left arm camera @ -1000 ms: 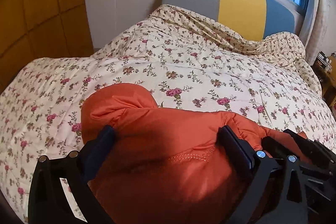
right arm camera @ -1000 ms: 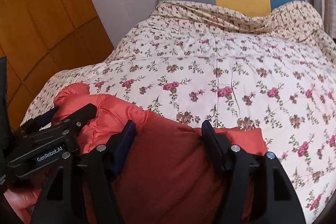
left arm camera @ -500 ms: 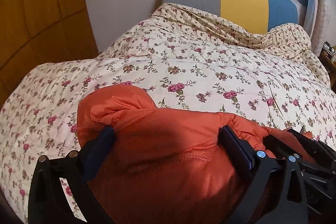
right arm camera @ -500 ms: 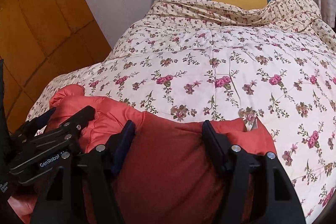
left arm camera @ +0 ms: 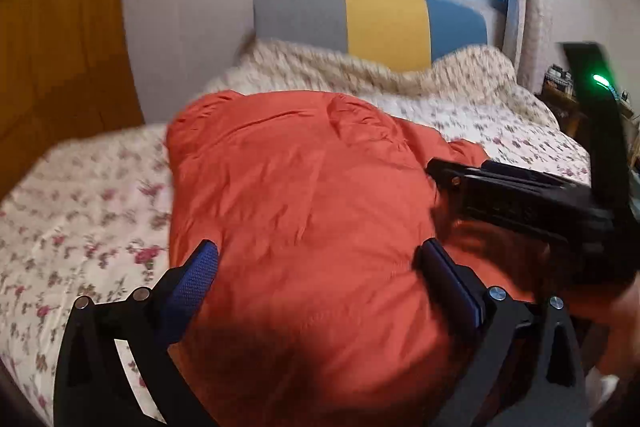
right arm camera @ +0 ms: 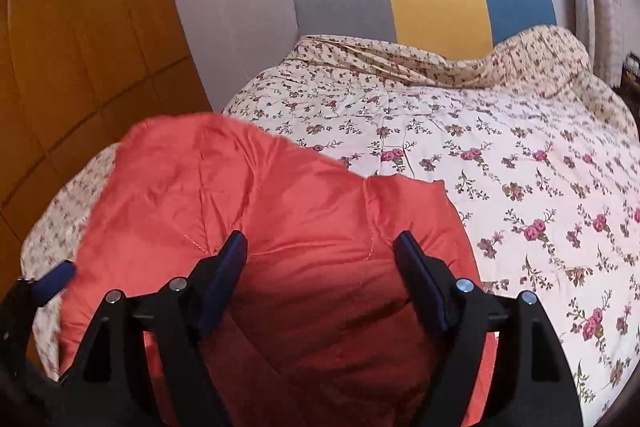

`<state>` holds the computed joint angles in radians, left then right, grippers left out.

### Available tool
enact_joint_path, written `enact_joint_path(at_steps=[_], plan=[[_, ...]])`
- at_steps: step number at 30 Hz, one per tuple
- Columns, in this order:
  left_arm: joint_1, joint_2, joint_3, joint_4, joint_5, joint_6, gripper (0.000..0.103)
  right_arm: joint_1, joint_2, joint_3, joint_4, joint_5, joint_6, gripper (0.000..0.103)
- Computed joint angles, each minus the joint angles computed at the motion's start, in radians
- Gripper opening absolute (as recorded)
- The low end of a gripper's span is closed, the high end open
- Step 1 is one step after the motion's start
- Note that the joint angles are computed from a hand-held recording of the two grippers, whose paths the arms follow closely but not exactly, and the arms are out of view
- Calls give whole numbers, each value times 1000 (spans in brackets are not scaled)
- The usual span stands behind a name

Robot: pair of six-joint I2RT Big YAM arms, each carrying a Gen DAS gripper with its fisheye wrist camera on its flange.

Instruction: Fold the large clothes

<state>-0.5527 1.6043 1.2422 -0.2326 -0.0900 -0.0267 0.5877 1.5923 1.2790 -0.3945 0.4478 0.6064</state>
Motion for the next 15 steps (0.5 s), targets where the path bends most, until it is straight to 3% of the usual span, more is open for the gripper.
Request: enact_joint_path(at_steps=[1,2,6,10,12,15], plan=[[-7,-10,-40,65,-20,6,100,-2,1,-1,1,-7,0,78],[-11,-13,-54,87,-34,4,100,-4,1,7,-15,-14,5,79],[4,-25,-7,-46,2,-11,100,24,-30,24,-115,33,48,86],[30,-93,-14,-194,34,-106,100,90,-130,-32,-141,29,129,101],[37,-144,-56,-206,31,-145,100,136,-168,-45,-176,58,137,101],[50,-253,-155,-175,31,-221,100,215,-189,-27,-300,140,171,101]])
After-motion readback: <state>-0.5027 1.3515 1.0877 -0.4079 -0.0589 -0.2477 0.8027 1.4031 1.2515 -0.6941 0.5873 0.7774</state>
